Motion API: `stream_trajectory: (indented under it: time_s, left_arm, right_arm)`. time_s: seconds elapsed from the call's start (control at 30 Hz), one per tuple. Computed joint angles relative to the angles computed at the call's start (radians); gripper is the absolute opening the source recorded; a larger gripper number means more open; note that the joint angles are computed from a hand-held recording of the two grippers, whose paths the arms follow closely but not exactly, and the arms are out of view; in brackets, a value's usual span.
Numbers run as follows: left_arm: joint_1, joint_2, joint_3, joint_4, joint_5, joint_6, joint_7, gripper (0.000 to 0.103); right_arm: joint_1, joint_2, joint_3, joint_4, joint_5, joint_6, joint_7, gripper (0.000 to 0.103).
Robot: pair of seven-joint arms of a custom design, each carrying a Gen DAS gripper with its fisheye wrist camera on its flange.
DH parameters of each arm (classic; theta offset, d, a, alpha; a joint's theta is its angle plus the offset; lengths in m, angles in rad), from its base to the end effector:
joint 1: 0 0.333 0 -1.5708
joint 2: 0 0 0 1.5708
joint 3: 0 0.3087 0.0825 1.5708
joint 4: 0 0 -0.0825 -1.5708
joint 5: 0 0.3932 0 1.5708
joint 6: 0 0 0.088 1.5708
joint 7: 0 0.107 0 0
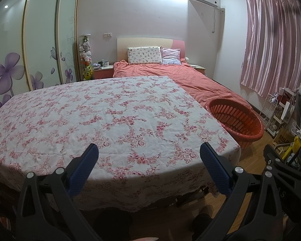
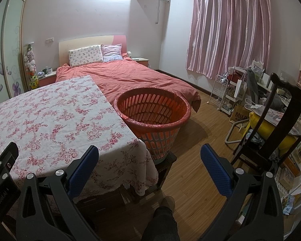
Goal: Collect trash
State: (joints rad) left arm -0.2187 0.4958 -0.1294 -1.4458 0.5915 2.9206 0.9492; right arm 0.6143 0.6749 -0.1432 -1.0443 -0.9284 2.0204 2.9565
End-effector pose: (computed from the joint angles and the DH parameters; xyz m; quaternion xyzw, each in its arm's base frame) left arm 0.7003 -0.2675 0.5076 -0.5569 0.6732 -0.3863 0.2956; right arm 0.6962 0.3461 0.5003 -0.4198 0.7672 -0.4407 0.2025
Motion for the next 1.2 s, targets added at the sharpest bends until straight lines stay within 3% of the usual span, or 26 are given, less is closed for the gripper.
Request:
stream_trajectory:
  time_s: [1.2]
  left_arm:
    - [-0.011, -0.009, 0.018, -0.007, 0.046, 0.023, -0.037, 0.099]
  right_arm:
    - [-0.002, -0.011, 0.001, -0.016, -0.004, 0.005, 0.005, 0.1]
